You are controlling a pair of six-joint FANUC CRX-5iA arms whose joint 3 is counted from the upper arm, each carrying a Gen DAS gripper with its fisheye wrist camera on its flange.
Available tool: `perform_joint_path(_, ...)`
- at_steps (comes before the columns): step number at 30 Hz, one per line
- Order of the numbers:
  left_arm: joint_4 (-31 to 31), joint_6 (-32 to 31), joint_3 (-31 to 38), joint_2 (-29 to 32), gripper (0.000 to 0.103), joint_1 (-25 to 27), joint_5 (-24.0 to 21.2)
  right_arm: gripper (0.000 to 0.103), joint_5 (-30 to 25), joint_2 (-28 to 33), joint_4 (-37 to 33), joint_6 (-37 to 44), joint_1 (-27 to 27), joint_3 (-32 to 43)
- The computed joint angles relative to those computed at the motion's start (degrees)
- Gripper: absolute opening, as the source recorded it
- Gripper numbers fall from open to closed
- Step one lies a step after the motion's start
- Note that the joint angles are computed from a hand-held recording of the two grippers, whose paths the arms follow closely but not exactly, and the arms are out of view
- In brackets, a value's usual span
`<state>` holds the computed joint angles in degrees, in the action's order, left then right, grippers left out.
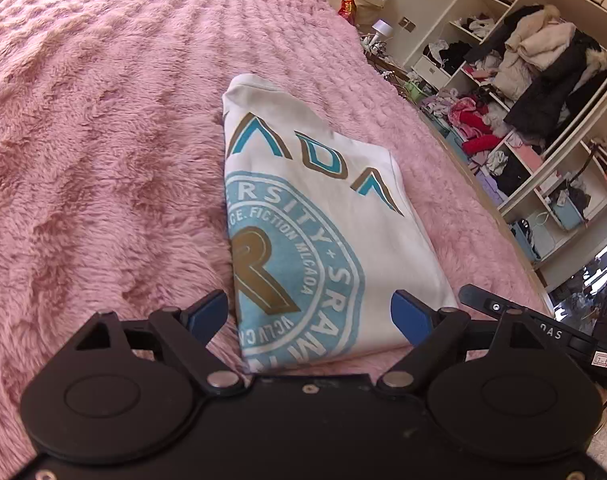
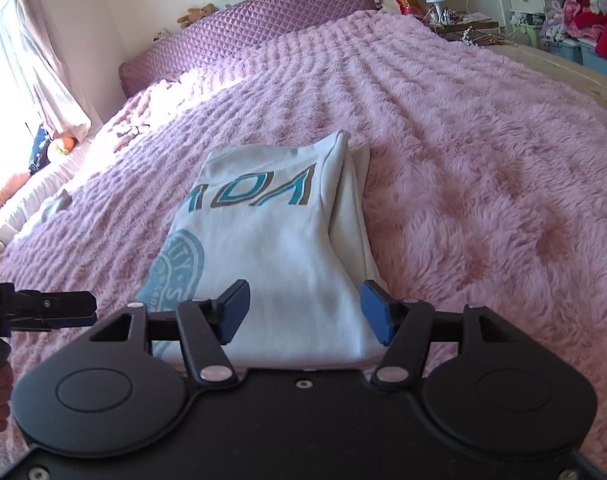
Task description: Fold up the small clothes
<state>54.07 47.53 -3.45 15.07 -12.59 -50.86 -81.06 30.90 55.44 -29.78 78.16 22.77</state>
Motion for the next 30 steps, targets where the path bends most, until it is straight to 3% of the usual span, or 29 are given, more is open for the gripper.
perform_joint_path(5, 6.2, 6.3, 7.7, 9.7, 0.089, 2.9, -8.8, 0.065, 12.2, -9.9, 4.6, -12.5, -4.0, -16.5)
perform_joint_path(11, 10.1, 11.9, 15.0, 18.0, 0.089, 2.5, -12.3, 0.065, 28.4, -17.1, 11.9, -31.4, -10.6, -31.2)
perform_joint_path(16, 12.3, 14.2, 22.3, 24.2, 0.09, 1.5, -15.4, 0.065, 42.5, -19.3, 24.1, -44.9, -17.8, -38.6)
perform_joint_path(18, 12.8, 15.4, 25.9, 26.8, 0.09, 1.0, -16.8, 0.066, 48.3, -19.5, 31.9, -50.9, -21.5, -40.3)
perform_joint_path(22, 13.7, 18.3, 32.2, 31.4, 0.093, -0.2, -18.6, 0.077, 55.5, -18.2, 35.9, -52.2, -25.6, -39.2)
perform_joint_path(25, 14.2, 18.7, 35.6, 33.9, 0.103, -0.8, -20.6, 0.078, 59.6, -17.1, 42.6, -57.4, -28.5, -38.5)
perform_joint_path(27, 12.1, 18.3, 39.0, 35.5, 0.103, -1.1, -22.3, 0.082, 62.6, -16.2, 50.6, -64.0, -31.5, -37.8)
perform_joint_path(30, 9.3, 18.7, 41.9, 36.6, 0.103, -1.6, -22.9, 0.082, 64.0, -14.7, 54.0, -67.0, -33.0, -36.3)
